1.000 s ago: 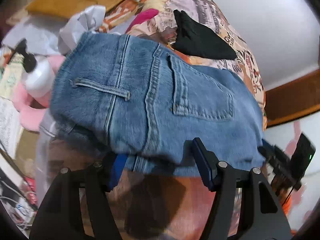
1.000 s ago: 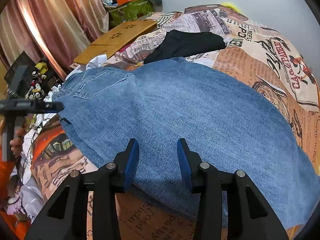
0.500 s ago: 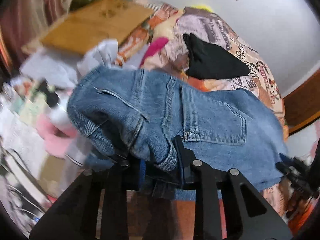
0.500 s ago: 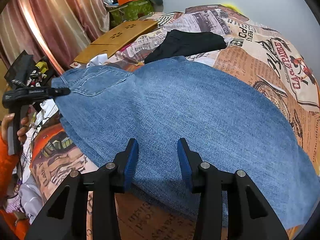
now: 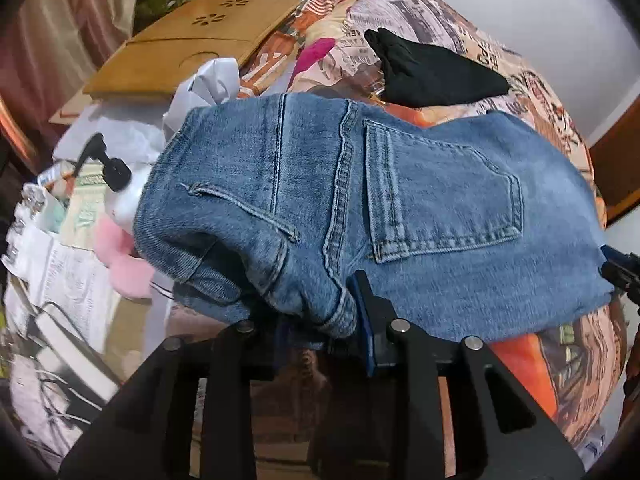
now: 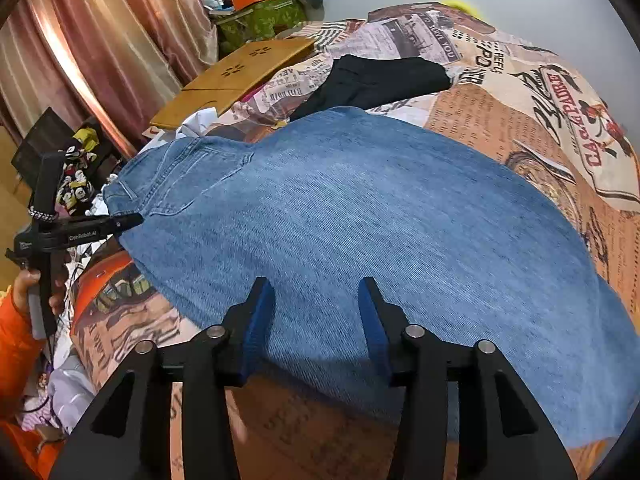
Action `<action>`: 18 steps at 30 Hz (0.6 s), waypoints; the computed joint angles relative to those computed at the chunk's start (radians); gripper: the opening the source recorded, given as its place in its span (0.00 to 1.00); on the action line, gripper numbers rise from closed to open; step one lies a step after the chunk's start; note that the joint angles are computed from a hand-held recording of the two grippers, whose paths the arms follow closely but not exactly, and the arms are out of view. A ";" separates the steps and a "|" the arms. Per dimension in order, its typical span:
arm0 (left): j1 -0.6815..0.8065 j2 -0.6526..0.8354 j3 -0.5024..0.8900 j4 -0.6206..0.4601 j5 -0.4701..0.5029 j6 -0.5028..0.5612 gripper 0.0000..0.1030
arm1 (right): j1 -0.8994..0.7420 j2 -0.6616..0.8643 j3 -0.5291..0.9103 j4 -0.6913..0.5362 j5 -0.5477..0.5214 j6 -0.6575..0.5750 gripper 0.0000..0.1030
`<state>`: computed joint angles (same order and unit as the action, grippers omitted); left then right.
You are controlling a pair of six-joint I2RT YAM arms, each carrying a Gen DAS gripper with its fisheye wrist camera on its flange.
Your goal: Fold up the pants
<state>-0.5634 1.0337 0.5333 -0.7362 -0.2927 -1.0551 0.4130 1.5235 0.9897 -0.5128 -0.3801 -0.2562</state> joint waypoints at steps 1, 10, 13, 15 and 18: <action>-0.002 -0.009 0.015 -0.027 0.004 0.000 0.31 | -0.011 -0.009 -0.004 -0.005 -0.005 -0.002 0.49; -0.176 0.065 0.273 -0.292 -0.179 -0.056 0.32 | -0.286 -0.156 -0.112 -0.017 -0.059 -0.032 0.56; -0.201 0.124 0.397 -0.308 -0.237 -0.019 0.37 | -0.453 -0.161 -0.120 -0.023 -0.102 -0.065 0.56; -0.205 0.178 0.469 -0.278 -0.259 0.031 0.49 | -0.554 -0.141 -0.111 -0.017 -0.119 -0.078 0.56; -0.200 0.289 0.560 -0.220 -0.283 0.111 0.63 | -0.713 -0.081 -0.082 -0.006 -0.148 -0.079 0.56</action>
<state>-0.7632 1.3228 1.0935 -0.9564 -0.5761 -0.9441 -0.2998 1.4425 0.9082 -0.5186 -0.5285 -0.3357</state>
